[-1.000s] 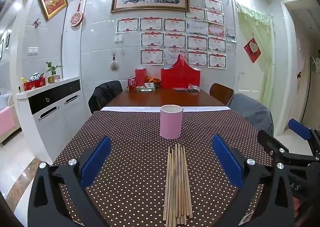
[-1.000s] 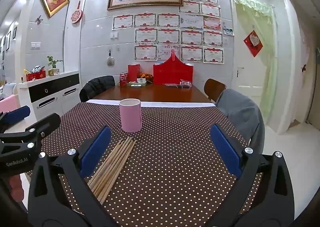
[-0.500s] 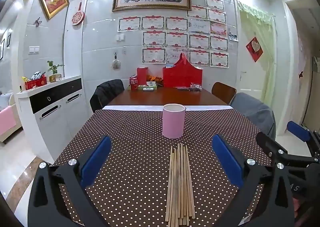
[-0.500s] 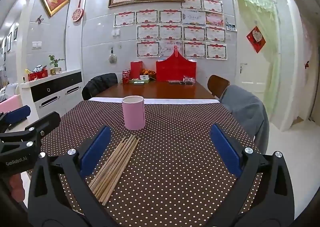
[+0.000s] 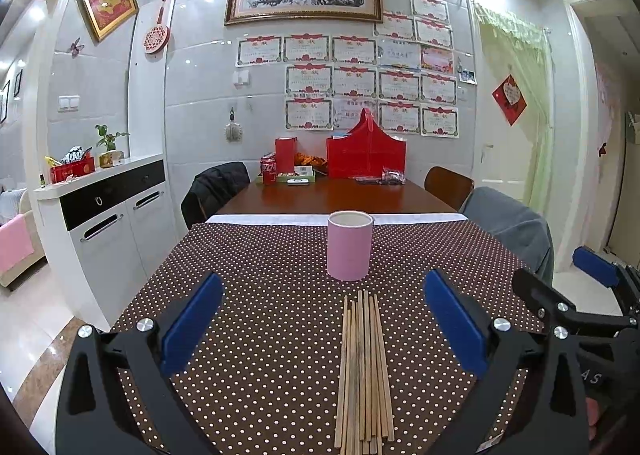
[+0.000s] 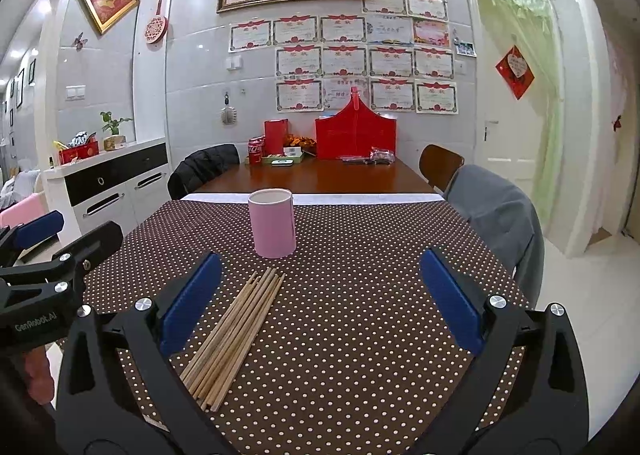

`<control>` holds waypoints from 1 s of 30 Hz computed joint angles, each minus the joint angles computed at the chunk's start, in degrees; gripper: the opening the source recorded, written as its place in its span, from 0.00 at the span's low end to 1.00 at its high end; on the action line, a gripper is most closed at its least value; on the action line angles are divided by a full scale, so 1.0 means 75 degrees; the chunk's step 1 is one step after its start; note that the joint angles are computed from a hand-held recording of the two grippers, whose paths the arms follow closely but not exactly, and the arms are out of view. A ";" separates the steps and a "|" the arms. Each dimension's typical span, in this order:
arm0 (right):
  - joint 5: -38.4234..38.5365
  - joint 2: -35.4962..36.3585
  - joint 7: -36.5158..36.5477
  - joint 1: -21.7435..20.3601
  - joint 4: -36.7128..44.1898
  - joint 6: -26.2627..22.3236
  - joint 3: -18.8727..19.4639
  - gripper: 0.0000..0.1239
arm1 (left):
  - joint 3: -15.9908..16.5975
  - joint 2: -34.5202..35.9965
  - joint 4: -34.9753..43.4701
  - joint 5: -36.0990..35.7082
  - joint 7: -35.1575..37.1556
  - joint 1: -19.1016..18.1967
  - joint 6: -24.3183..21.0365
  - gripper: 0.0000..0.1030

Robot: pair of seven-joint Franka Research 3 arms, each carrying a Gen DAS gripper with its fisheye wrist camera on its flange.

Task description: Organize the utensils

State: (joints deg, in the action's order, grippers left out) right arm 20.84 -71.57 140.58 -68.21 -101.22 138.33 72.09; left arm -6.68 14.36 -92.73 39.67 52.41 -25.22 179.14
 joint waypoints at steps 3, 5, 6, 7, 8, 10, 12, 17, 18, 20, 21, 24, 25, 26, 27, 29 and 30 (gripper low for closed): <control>0.0008 -0.0039 0.0039 0.0025 -0.0014 -0.0053 -0.0015 0.78 | -0.0208 0.0032 -0.0012 -0.0255 0.0296 0.0164 0.0057 0.96; 0.0010 -0.0039 0.0038 0.0029 -0.0007 -0.0077 -0.0014 0.78 | -0.0093 0.0018 -0.0045 -0.0222 0.0256 0.0078 0.0107 0.96; 0.0024 -0.0044 0.0048 0.0047 -0.0031 -0.0077 -0.0014 0.78 | -0.0103 0.0012 -0.0056 -0.0259 0.0278 0.0085 0.0108 0.96; 0.0031 -0.0046 0.0053 0.0058 -0.0050 -0.0069 -0.0017 0.78 | -0.0131 0.0012 -0.0063 -0.0304 0.0329 0.0105 0.0107 0.96; 0.0028 -0.0044 0.0061 0.0066 -0.0045 -0.0098 -0.0018 0.78 | -0.0142 0.0017 -0.0068 -0.0334 0.0364 0.0108 0.0110 0.96; 0.0011 -0.0052 0.0063 0.0088 -0.0045 -0.0153 -0.0029 0.78 | -0.0091 0.0003 -0.0095 -0.0329 0.0357 0.0065 0.0110 0.96; 0.0017 -0.0037 0.0057 0.0084 -0.0043 -0.0137 -0.0025 0.78 | -0.0075 -0.0021 -0.0133 -0.0329 0.0346 0.0050 0.0130 0.96; 0.0062 0.0005 0.0085 0.0143 -0.0103 -0.0133 -0.0005 0.78 | -0.0089 -0.0031 -0.0148 -0.0345 0.0397 0.0034 0.0088 0.96; 0.0065 0.0017 0.0095 0.0156 -0.0112 -0.0137 -0.0003 0.78 | -0.0071 -0.0038 -0.0153 -0.0325 0.0381 0.0017 0.0093 0.96; 0.0065 0.0023 0.0128 0.0186 -0.0142 -0.0133 -0.0005 0.78 | -0.0123 -0.0042 -0.0146 -0.0362 0.0434 0.0057 0.0089 0.96; 0.0054 0.0032 0.0127 0.0189 -0.0145 -0.0125 -0.0005 0.78 | -0.0255 -0.0023 -0.0106 -0.0492 0.0593 0.0162 0.0047 0.96; 0.0031 0.0049 0.0155 0.0205 -0.0151 -0.0133 -0.0006 0.78 | -0.0388 -0.0006 -0.0091 -0.0716 0.0847 0.0261 0.0024 0.96; 0.0026 0.0058 0.0162 0.0211 -0.0155 -0.0133 -0.0004 0.78 | -0.0342 -0.0005 -0.0086 -0.0710 0.0838 0.0222 0.0031 0.96; 0.0018 0.0060 0.0172 0.0212 -0.0158 -0.0126 -0.0002 0.78 | -0.0355 0.0009 -0.0059 -0.0751 0.0876 0.0224 0.0017 0.96; 0.0023 0.0042 0.0207 0.0223 -0.0187 -0.0089 -0.0008 0.78 | -0.0388 0.0021 -0.0051 -0.0807 0.0934 0.0246 0.0013 0.96; 0.0007 0.0063 0.0221 0.0244 -0.0212 -0.0083 -0.0001 0.78 | -0.0299 0.0024 -0.0046 -0.0782 0.0905 0.0161 -0.0009 0.96; 0.0001 0.0082 0.0228 0.0262 -0.0227 -0.0096 0.0000 0.78 | -0.0298 0.0031 -0.0034 -0.0794 0.0912 0.0157 -0.0021 0.96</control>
State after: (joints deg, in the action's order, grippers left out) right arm 20.85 -70.96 142.29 -66.25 -102.92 137.61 72.09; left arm -8.92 14.59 -92.98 33.72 59.26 -24.04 178.98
